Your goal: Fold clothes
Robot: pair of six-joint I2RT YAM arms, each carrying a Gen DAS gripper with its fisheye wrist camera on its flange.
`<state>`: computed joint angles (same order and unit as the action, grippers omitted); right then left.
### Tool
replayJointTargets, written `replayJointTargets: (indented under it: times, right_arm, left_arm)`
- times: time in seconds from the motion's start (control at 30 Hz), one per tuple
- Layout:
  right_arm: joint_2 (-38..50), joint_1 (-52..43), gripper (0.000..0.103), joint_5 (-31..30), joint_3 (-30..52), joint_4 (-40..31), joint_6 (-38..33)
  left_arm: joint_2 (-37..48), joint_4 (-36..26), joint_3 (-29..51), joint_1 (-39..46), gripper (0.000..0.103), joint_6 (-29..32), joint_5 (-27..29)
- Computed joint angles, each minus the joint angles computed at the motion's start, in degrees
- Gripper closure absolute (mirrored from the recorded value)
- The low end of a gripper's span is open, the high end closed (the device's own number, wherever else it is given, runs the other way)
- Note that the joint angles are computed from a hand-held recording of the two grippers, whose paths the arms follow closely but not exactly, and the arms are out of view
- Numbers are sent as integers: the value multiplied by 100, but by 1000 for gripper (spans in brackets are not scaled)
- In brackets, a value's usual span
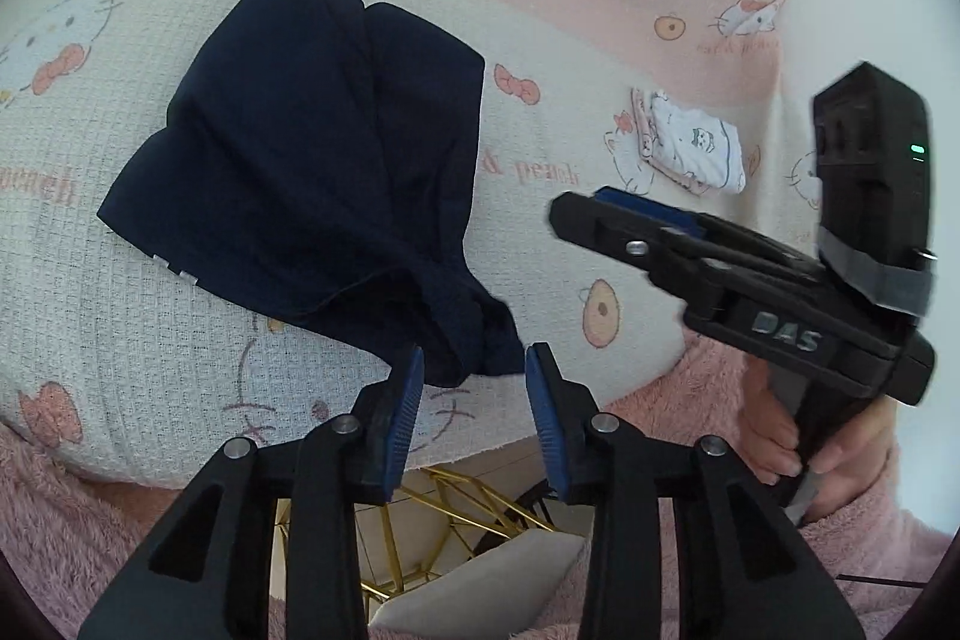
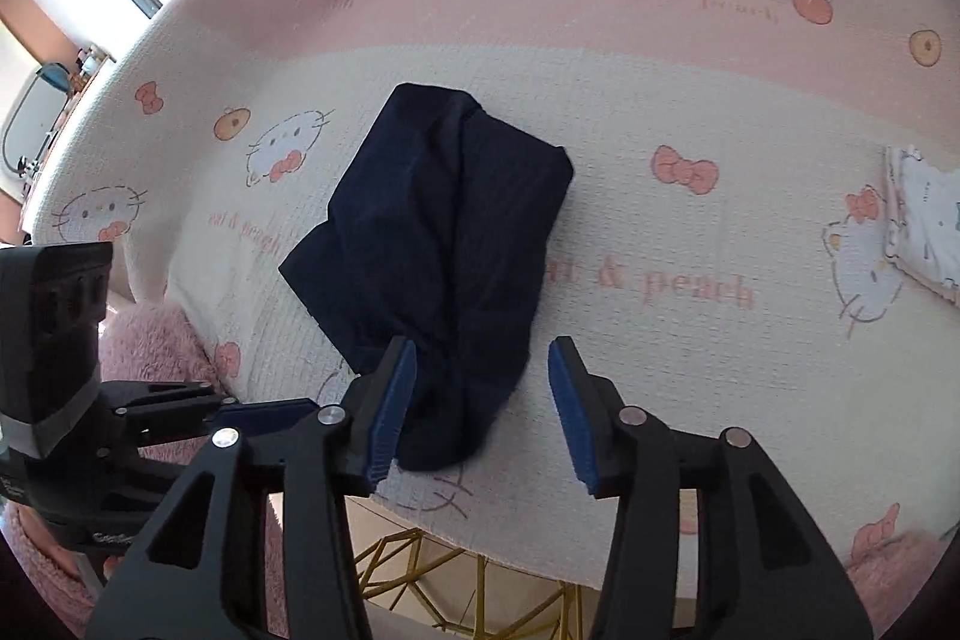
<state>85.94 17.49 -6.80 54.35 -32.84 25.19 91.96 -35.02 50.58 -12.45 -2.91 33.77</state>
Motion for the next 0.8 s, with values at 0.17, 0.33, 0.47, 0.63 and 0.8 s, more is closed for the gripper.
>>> replayJointTargets:
  times: [0.17, 0.33, 0.47, 0.63, 0.8]
  right_arm:
    - [1369, 32, 46, -106, 123, 437, 210]
    - [1782, 117, 58, -502, 66, 561, -11]
    - [1677, 141, 94, -717, -149, 748, -66]
    - [1105, -230, 98, -1106, -532, 969, 185]
    - [369, -766, 96, -890, -490, 517, -199]
  left_arm:
    - [228, 368, -33, 175, 65, -108, -933]
    - [1172, 634, 322, 296, 65, -143, -1441]
    - [1561, 791, 434, 423, 65, -564, -1205]
    - [1699, 942, 282, 830, 65, -1018, -333]
    - [1710, 997, 126, 832, 65, -1034, -437]
